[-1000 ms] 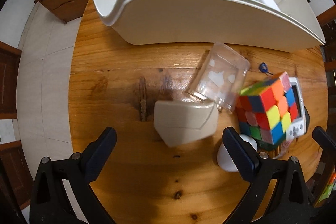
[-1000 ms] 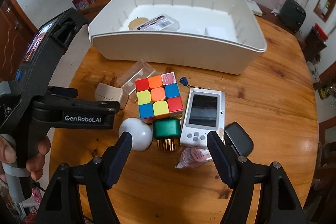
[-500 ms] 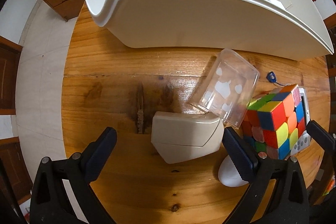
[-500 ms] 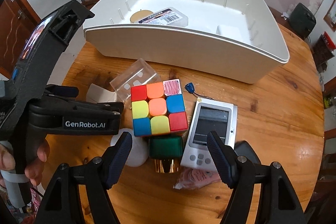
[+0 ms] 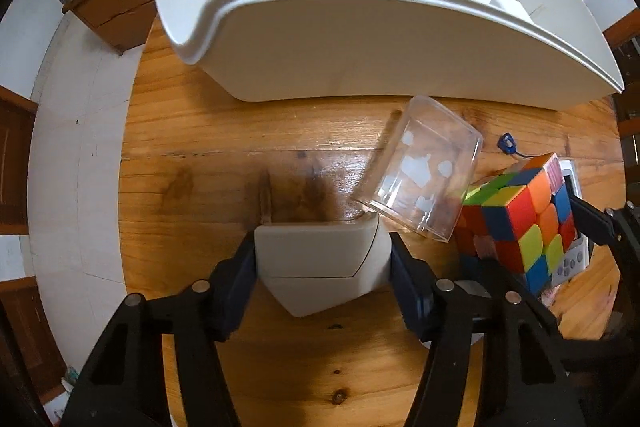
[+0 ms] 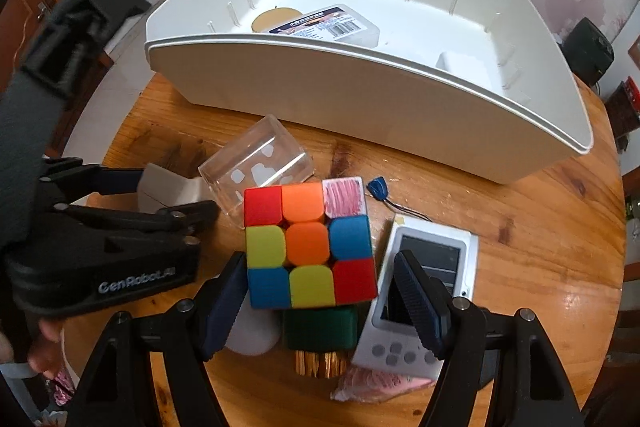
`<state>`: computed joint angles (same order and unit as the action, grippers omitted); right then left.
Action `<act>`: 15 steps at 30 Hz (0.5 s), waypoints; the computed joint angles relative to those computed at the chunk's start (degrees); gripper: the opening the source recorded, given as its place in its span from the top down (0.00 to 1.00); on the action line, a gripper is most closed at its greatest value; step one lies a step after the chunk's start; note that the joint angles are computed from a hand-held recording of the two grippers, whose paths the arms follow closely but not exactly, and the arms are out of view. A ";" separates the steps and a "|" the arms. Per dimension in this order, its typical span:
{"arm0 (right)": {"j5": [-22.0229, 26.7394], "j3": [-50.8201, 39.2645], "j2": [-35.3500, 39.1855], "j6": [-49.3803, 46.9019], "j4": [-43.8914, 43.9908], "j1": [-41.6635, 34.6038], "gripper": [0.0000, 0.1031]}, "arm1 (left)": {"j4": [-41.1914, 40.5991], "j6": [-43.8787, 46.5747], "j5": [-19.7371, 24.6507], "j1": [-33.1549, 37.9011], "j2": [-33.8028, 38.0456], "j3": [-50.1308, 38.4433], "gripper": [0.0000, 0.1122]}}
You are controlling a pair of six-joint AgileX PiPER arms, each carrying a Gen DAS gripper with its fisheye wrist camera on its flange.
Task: Organize rigid objects
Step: 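Grasp the beige box with the left tool while the right tool grasps the Rubik's cube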
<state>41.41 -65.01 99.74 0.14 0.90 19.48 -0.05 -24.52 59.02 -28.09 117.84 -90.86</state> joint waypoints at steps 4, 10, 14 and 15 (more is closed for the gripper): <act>-1.33 -0.12 0.71 0.54 -1.68 1.08 0.45 | -1.91 0.69 -1.86 1.22 -1.91 3.12 0.42; -0.62 -0.31 0.52 -0.21 -0.28 0.79 0.46 | -2.10 2.15 -3.43 2.96 -7.76 8.83 0.42; -0.29 0.27 -2.34 -0.41 1.49 -0.06 0.46 | -1.24 2.77 -0.86 2.85 -10.26 7.32 0.42; 0.10 0.40 -3.42 -0.50 1.95 -0.27 0.46 | -1.00 3.08 -0.26 2.84 -10.65 6.75 0.42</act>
